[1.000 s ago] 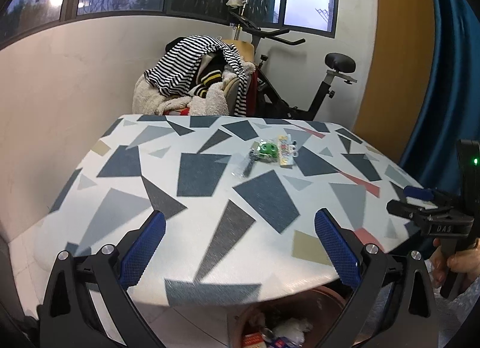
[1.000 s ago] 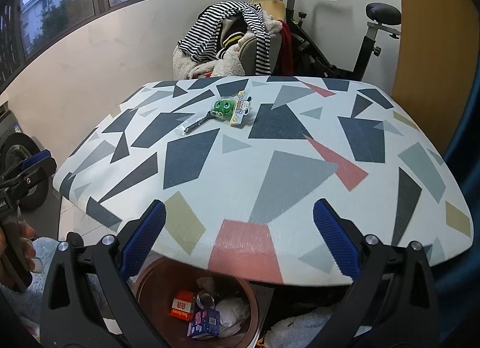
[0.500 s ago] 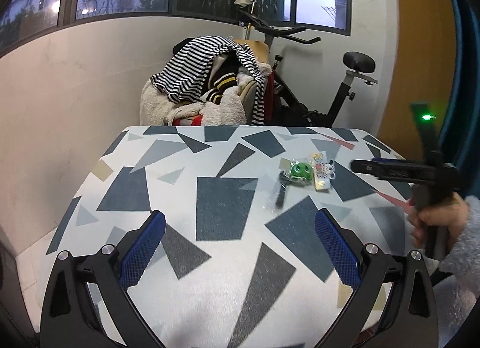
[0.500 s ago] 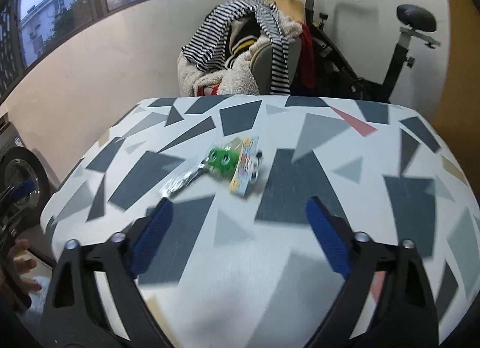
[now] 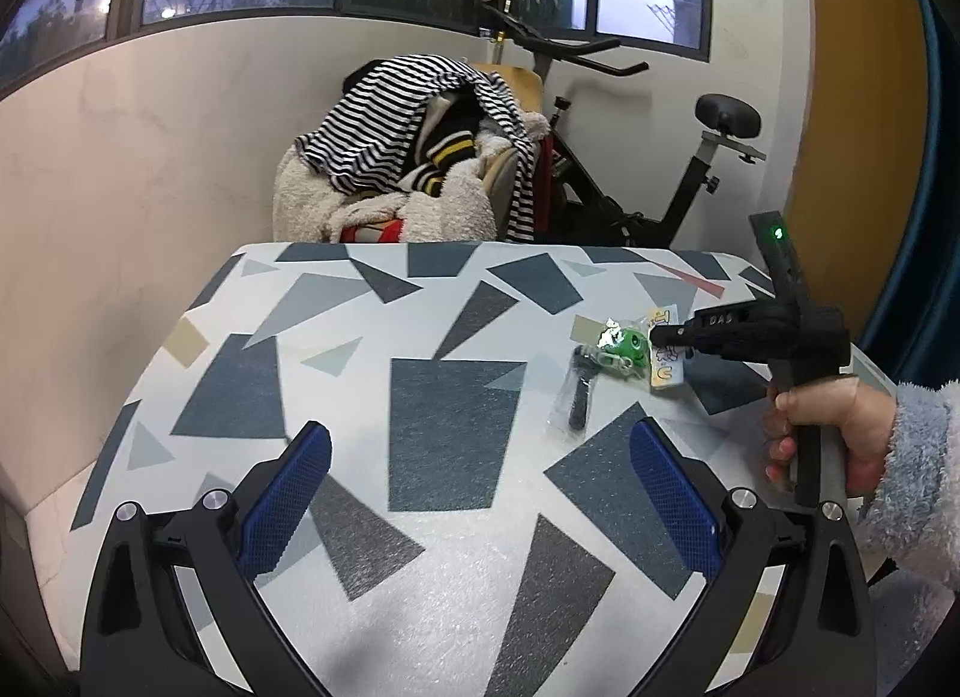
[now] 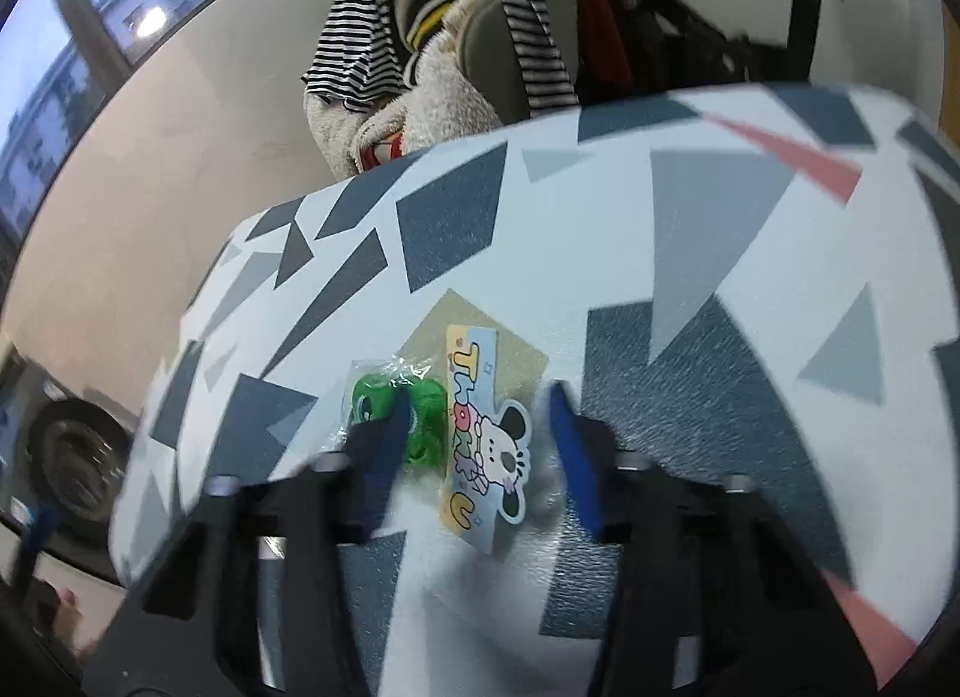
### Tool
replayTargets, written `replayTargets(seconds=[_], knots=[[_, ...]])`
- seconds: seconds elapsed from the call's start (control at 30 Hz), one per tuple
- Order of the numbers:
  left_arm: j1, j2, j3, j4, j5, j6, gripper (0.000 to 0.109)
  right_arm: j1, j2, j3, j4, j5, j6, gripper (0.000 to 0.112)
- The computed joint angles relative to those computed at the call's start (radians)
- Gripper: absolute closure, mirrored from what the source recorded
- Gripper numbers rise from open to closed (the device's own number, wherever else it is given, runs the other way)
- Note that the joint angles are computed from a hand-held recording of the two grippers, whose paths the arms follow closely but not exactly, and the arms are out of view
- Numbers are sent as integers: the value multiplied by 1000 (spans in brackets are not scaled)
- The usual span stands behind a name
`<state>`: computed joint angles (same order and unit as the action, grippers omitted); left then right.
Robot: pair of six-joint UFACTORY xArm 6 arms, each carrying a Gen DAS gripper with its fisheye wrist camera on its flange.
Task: Collect trash
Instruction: 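Grasp the green toy packet with the right gripper, then grasp the plastic-wrapped spork with the left gripper while the right holds the green packet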
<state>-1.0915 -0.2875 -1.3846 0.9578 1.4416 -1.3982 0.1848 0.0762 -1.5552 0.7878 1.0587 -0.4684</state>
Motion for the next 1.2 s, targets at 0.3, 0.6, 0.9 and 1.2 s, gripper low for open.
replayTargets(seconds=[0.3,0.6,0.9,1.2], knots=[[142,75,-30,-119,-202,163,11,-89,-183,140,171,-123,-74,106],[310,303,-228,-325,-329,405,12,-136,-309,218,74,-149,-127,106],[398,457,-370,-487,-249,521,42,-249,-422,302,88,-95,-231,106],[354,444,-383,-480,-237,530,98,-337,-471,317,99,9,-257,106]])
